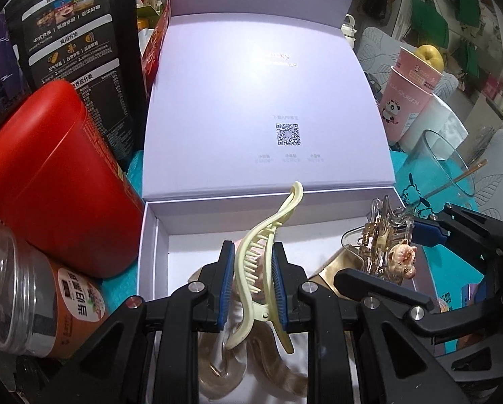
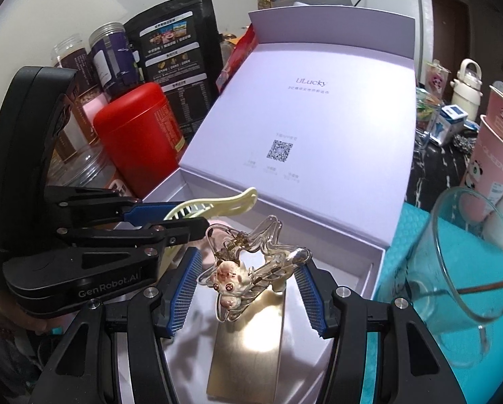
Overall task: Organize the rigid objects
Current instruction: 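Lower both clips into the lavender box and open both tools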
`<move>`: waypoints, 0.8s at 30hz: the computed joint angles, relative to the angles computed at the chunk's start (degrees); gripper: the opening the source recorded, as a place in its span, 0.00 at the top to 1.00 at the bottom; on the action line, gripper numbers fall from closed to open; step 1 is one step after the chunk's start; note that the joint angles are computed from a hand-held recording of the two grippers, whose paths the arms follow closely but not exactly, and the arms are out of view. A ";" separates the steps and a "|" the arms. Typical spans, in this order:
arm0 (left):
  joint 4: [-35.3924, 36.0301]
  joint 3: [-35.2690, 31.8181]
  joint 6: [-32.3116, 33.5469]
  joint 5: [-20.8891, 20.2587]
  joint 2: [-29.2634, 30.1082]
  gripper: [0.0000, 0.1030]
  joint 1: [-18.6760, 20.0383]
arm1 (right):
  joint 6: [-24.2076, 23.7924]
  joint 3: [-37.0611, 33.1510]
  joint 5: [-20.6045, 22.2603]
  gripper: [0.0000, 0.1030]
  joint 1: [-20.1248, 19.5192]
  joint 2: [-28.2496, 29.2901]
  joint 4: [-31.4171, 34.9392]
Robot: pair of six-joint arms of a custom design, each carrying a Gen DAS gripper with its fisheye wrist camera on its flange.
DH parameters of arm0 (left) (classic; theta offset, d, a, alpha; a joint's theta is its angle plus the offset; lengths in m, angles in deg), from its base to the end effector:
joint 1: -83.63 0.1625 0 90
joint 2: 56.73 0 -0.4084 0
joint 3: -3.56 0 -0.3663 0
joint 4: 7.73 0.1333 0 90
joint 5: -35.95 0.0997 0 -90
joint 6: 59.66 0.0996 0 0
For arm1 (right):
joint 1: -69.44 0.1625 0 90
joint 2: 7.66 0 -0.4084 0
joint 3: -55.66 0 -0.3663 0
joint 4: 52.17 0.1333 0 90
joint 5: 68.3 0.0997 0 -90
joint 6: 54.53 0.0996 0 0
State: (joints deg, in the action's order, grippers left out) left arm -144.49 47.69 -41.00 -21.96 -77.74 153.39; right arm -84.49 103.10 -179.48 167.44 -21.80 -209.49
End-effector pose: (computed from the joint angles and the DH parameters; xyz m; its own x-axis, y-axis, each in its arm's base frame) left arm -0.1170 -0.8556 0.1278 -0.7215 0.3633 -0.5894 0.5782 0.7845 -0.2242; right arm 0.2128 -0.8151 0.0400 -0.7668 -0.3489 0.5388 -0.5751 0.7463 -0.3352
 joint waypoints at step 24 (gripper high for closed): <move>4.07 -1.28 -5.50 -1.20 0.20 0.41 0.18 | 0.32 -0.07 -2.93 0.34 0.18 -0.49 0.92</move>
